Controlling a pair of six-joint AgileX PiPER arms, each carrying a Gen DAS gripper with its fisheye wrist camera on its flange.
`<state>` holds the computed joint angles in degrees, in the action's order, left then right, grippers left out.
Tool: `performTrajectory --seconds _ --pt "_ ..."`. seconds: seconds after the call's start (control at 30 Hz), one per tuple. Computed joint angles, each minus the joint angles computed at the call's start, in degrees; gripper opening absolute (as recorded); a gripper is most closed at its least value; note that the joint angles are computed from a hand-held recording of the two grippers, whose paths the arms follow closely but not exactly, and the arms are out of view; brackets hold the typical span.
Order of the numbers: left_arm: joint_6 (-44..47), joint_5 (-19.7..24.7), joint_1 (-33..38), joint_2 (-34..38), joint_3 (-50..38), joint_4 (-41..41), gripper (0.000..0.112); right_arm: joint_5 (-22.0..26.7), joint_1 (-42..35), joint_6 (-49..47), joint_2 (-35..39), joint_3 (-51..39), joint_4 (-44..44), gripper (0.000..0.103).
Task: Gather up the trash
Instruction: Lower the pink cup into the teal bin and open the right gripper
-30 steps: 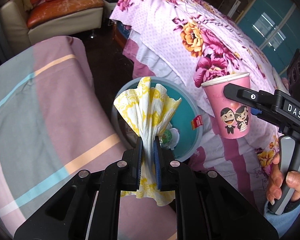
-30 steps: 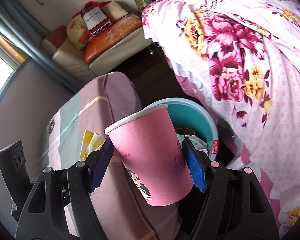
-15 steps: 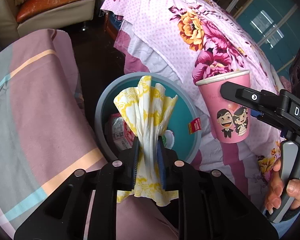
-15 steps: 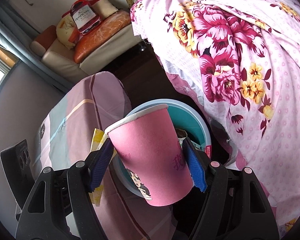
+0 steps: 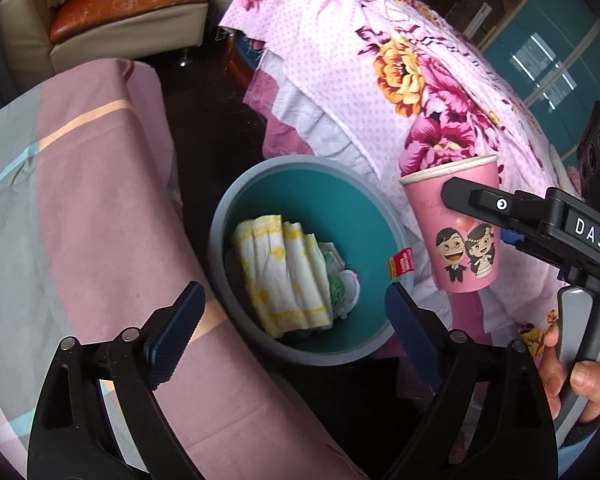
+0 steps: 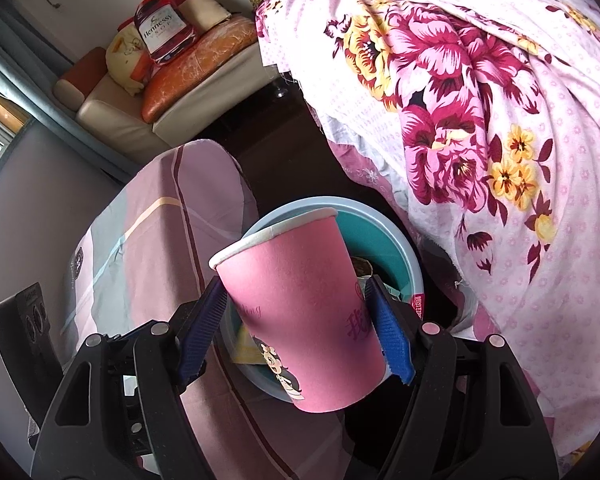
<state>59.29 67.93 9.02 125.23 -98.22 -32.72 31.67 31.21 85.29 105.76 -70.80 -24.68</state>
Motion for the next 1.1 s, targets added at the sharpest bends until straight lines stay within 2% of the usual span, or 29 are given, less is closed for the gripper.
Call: performTrajectory --seconds 0.87,1.1 --pt "2.2 -0.7 3.0 -0.3 1.1 0.9 0.092 5.4 0.9 -2.1 4.0 -6.0 0.9 0.07" --pt "1.8 -0.6 3.0 0.3 0.3 1.2 0.092 5.5 0.5 -3.9 4.8 -6.7 2.3 0.07"
